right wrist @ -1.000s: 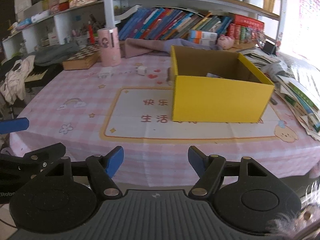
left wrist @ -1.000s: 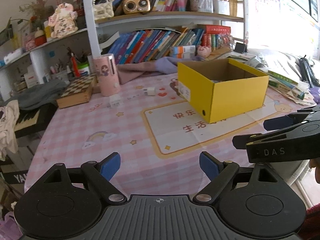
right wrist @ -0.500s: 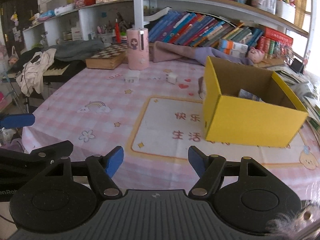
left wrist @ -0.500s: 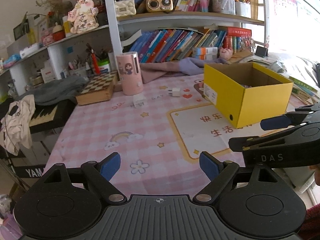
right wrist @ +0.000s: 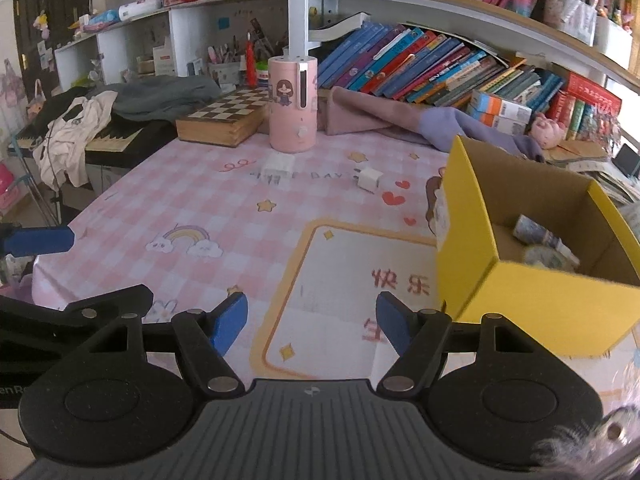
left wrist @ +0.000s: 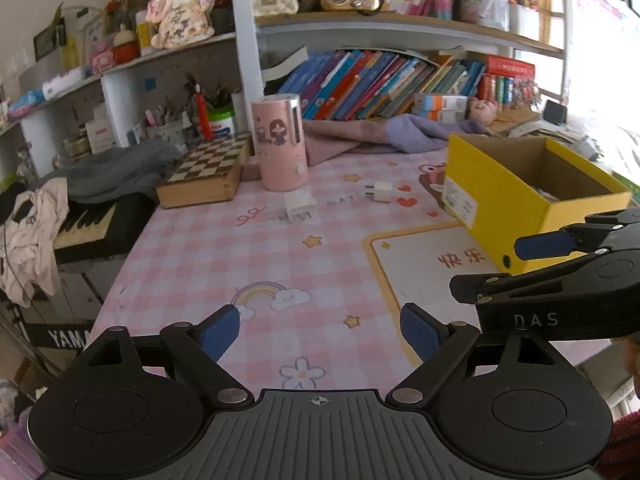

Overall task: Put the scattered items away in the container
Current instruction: 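Withdraw both open tools from the box toward the white chargers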

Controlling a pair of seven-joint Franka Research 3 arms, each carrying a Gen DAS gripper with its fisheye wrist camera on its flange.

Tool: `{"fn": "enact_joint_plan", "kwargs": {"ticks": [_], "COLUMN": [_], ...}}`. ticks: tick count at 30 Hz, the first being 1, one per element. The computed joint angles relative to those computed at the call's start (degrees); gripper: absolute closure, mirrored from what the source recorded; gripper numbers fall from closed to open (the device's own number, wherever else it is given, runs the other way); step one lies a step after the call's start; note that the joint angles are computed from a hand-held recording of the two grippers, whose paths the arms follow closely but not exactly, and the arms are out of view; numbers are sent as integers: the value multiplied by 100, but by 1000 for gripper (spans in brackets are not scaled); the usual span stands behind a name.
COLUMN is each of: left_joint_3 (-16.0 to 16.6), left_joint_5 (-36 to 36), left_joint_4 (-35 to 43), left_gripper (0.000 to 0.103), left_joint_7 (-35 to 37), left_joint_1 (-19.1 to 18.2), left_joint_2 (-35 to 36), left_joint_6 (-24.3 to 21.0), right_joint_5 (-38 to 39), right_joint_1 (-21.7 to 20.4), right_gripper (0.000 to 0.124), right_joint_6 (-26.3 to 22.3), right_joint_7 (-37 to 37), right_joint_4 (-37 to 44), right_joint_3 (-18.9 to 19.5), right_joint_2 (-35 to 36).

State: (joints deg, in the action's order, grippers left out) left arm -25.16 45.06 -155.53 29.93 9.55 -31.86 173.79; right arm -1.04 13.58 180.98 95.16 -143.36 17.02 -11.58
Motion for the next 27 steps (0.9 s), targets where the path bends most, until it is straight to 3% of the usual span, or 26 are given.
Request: {"fn": "enact_joint_plan", "kwargs": {"ticks": [2, 10, 15, 19, 27], "left_joint_3": [-63, -149, -183, -43, 296], "left_joint_5": [49, 306, 847, 1288, 2117], "left_joint_4": [124, 624, 1020, 1361, 2084], "left_gripper": [6, 5, 4, 4, 4], "left_joint_7": [-107, -402, -801, -1029, -1179], "left_joint_1": [194, 603, 748, 665, 348], "left_joint_2": [169, 859, 1276, 1656, 2485], "left_joint_6": [72, 228, 136, -41, -407], "right_joint_5": [-75, -195, -1281, -1741, -1019], "right_joint_1": [-62, 370, 594, 949, 1194], "right_gripper": [55, 55, 58, 60, 61], "right_joint_6": [-14, -157, -191, -220, -473], "right_joint_7": [-5, -183, 682, 1138, 778], "right_joint_4": [217, 986, 1461, 1810, 2582], "right_joint_3": [16, -520, -956, -1428, -1680], "right_joint_2": [213, 934, 1356, 1653, 2277]}}
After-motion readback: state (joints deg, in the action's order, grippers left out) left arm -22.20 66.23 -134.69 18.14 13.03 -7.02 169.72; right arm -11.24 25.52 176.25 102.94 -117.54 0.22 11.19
